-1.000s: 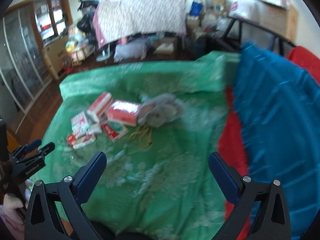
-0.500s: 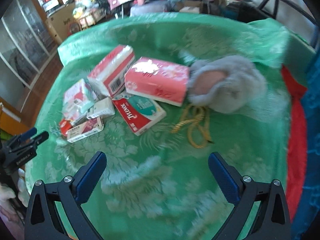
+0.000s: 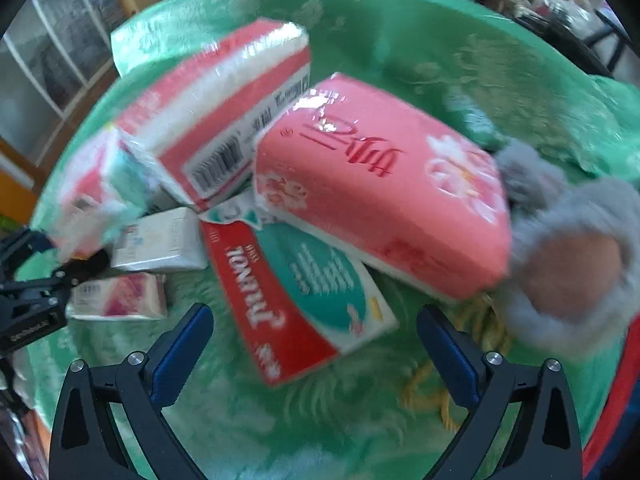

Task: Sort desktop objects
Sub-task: 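Grasp the red medicine box with the left tool while the right tool grasps the Tylenol box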

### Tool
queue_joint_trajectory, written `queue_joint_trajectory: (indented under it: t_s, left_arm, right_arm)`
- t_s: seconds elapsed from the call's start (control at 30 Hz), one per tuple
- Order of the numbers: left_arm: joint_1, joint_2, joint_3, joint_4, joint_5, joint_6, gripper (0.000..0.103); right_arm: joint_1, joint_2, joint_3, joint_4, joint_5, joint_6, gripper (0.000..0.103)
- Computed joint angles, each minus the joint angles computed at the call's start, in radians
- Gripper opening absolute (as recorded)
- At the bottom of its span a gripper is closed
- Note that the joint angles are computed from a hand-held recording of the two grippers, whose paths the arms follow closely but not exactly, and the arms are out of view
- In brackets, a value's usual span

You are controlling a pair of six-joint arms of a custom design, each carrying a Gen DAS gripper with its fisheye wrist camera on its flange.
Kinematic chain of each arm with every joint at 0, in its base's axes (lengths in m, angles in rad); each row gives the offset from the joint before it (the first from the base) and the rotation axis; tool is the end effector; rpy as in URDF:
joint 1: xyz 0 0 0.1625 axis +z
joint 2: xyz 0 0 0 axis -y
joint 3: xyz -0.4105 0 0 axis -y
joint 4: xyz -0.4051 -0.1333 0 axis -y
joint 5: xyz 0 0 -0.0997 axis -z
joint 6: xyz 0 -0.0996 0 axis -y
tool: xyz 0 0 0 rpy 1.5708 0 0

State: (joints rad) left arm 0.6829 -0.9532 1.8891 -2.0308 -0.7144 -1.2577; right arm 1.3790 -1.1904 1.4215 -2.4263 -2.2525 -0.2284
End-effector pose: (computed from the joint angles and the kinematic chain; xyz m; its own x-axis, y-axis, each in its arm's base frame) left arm -0.2847 -0.5005 0.0673 -0.7007 -0.3098 -0.6427 0.0745 0.8641 -0.4978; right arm -0.0590 -0.6740 0.4464 -0.7091 0.3161 0.6303 -0.0061 0.8911 -0.4537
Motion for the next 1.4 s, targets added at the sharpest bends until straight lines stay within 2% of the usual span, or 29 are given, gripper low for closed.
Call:
queue_joint_trajectory:
  t_s: [0.1, 0.2, 0.33, 0.43, 0.6, 0.77, 0.87, 1.0, 1.13, 1.2, 1.33, 1.37, 1.4]
  left_arm:
    - [0.001, 0.015, -0.012, 0.005, 0.023, 0.016, 0.062]
    - [0.0, 0.001, 0.014, -0.046, 0.022, 0.0, 0.062]
    - [-0.013, -0.001, 0.019, -0.021, 0.023, -0.032, 0.062]
    - [-0.023, -0.017, 0.045, -0.043, 0.021, -0.063, 0.06]
    - [-0.052, -0.021, 0.051, 0.017, 0.022, -0.164, 0.05]
    - [-0.095, -0.038, 0.089, 0.006, -0.019, -0.25, 0.044]
    - [-0.125, -0.051, 0.12, -0.002, -0.044, -0.285, 0.043]
    - [-0.138, -0.06, 0.126, 0.012, -0.067, -0.279, 0.043]
    - [-0.114, -0.058, 0.098, 0.038, -0.063, -0.269, 0.043]
    - [-0.096, -0.052, 0.082, 0.037, -0.052, -0.259, 0.043]
    - [-0.082, -0.035, 0.061, 0.047, -0.031, -0.254, 0.043]
    - [-0.088, -0.03, 0.055, 0.059, -0.028, -0.262, 0.042]
    - [-0.091, -0.032, 0.058, 0.064, -0.026, -0.262, 0.042]
  right_arm:
    - [-0.017, 0.032, -0.037, 0.032, 0.006, -0.002, 0.103]
    - [-0.018, 0.051, -0.038, -0.016, -0.008, -0.056, 0.103]
    - [-0.032, 0.034, -0.018, -0.047, 0.033, -0.046, 0.103]
    - [-0.029, 0.034, -0.006, -0.066, 0.017, -0.066, 0.103]
    - [-0.021, 0.034, -0.035, 0.036, -0.013, -0.001, 0.103]
    - [-0.01, -0.03, 0.063, -0.004, -0.024, -0.009, 0.079]
    - [-0.014, -0.081, 0.116, 0.021, 0.009, 0.014, 0.077]
    - [-0.021, -0.123, 0.154, 0.038, 0.058, -0.009, 0.077]
    - [-0.022, -0.117, 0.136, 0.007, 0.071, -0.013, 0.091]
    - [-0.024, -0.102, 0.114, 0.007, 0.078, -0.013, 0.091]
    - [-0.014, -0.042, 0.066, -0.004, 0.02, -0.056, 0.09]
    - [-0.009, -0.033, 0.065, -0.009, -0.002, -0.078, 0.079]
    - [-0.002, -0.024, 0.07, -0.014, -0.026, -0.108, 0.077]
